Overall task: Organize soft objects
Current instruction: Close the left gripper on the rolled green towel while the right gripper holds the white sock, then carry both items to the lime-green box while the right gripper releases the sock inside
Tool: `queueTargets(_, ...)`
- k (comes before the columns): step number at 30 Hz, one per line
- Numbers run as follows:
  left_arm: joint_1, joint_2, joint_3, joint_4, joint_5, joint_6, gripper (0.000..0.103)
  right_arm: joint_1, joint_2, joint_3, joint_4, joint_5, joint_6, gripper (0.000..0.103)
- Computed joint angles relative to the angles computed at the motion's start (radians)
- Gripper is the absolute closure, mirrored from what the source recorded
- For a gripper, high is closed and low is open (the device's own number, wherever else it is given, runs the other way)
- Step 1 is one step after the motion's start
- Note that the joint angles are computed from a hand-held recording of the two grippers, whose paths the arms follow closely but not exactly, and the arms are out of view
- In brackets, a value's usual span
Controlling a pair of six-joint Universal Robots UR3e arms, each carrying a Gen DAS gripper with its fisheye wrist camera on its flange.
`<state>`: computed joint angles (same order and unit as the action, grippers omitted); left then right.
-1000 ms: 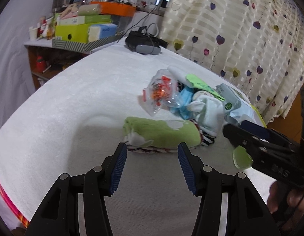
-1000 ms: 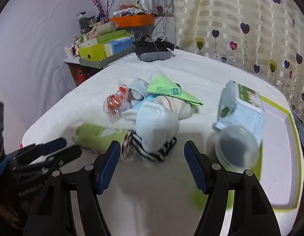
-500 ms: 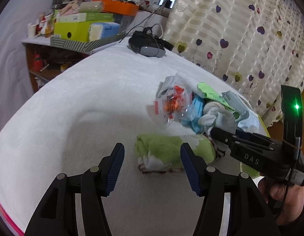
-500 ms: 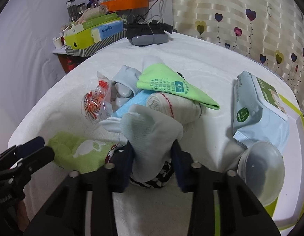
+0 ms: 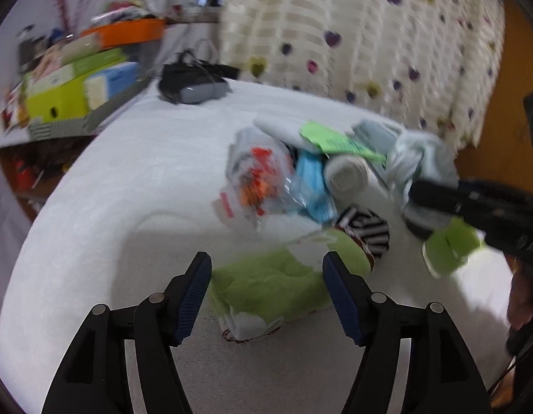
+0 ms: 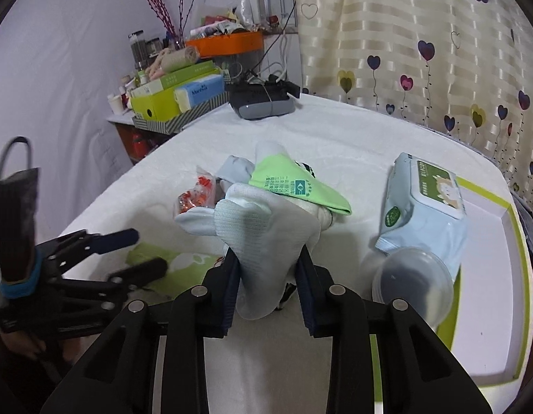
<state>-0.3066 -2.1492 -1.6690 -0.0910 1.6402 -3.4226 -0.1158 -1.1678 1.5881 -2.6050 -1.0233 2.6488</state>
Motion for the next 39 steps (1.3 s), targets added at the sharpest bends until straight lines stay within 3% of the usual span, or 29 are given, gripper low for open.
queueTargets(6,-0.025,0.02,-0.027,-0.031,-0.022,0.084,0.033,-0.036,-0.065,0.072,-0.01,0.034,-0.016,0.071)
queueTargets(11,-0.064,0.0,-0.002,-0.019,0.064,0.137,0.033,-0.066,-0.099,0.114,-0.011,0.054,-0.025,0.071)
queueTargets(20,-0.089,-0.094,0.149,-0.14,0.131,0.275,0.032,-0.104,-0.136,0.148,-0.01,0.081,-0.033,0.071)
queueTargets(22,-0.091,-0.097,0.156,-0.153,0.136,0.259,0.034,-0.109,-0.142,0.157,-0.011,0.087,-0.036,0.071)
queueTargets(26,-0.09,-0.077,0.137,-0.149,0.141,0.186,0.056,-0.121,-0.165,0.18,-0.01,0.102,-0.048,0.071)
queueTargets(29,-0.088,-0.051,0.097,-0.12,0.135,0.114,0.065,-0.144,-0.19,0.204,-0.007,0.122,-0.06,0.071)
queueTargets(32,-0.101,-0.038,0.077,-0.103,0.156,0.056,0.071,-0.167,-0.215,0.229,0.001,0.138,-0.072,0.071)
queueTargets(36,-0.111,0.007,0.012,-0.054,0.141,-0.045,0.073,-0.202,-0.261,0.27,0.021,0.164,-0.099,0.071)
queueTargets(39,-0.147,0.023,0.008,-0.06,0.179,-0.101,0.073,-0.233,-0.295,0.299,0.038,0.188,-0.122,0.071)
